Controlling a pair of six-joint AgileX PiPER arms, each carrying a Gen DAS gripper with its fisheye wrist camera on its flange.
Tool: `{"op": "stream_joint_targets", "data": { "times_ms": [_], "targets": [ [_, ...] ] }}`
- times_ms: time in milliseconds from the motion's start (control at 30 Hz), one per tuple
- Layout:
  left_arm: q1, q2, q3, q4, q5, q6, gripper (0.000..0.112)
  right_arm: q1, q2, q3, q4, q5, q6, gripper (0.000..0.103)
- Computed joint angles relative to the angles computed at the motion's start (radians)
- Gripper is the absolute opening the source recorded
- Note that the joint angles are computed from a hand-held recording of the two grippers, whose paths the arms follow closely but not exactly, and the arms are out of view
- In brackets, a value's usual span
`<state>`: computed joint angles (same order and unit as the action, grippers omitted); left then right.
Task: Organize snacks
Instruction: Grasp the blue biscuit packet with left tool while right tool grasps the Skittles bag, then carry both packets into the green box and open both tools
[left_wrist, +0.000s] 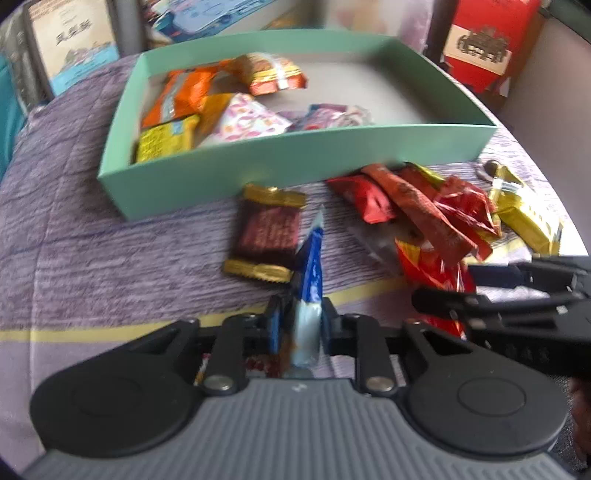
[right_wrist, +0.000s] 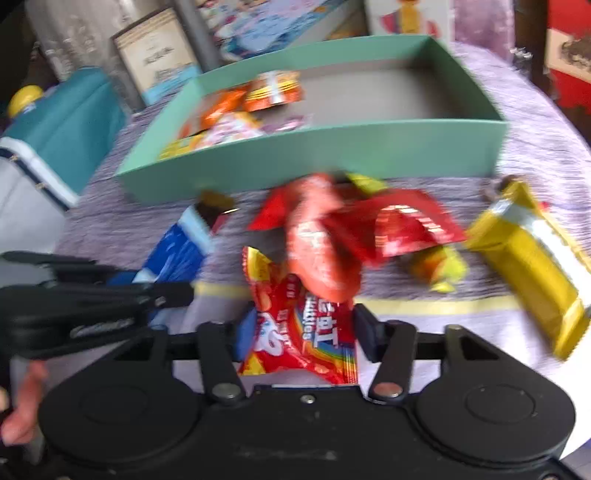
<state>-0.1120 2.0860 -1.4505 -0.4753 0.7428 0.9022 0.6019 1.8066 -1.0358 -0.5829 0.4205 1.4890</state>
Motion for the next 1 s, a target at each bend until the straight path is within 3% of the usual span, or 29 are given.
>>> {"op": "stream_joint_targets", "data": {
  "times_ms": [200,633,833,1000],
  "targets": [
    [0.030,-0.040,0.038,-0.049,-0.002,0.054,0.014,-0.007,-0.038,0.011,0.135,-0.049,-0.092,0.035],
    [0.044,-0.119,-0.010,-0.166,0.089,0.100,0.014,-0.045,-0.175,0.026,-0.045,-0.019,0.066,0.035],
    [-0.053,-0.064,-0.181,-0.136,0.111,0.010,0.014,-0.151,-0.223,0.037,-0.104,-0.019,0.078,0.035],
    [-0.166,0.071,-0.415,-0.053,0.139,-0.143,0.014,-0.297,-0.217,0.014,-0.007,-0.037,-0.083,0.035]
  ]
}}
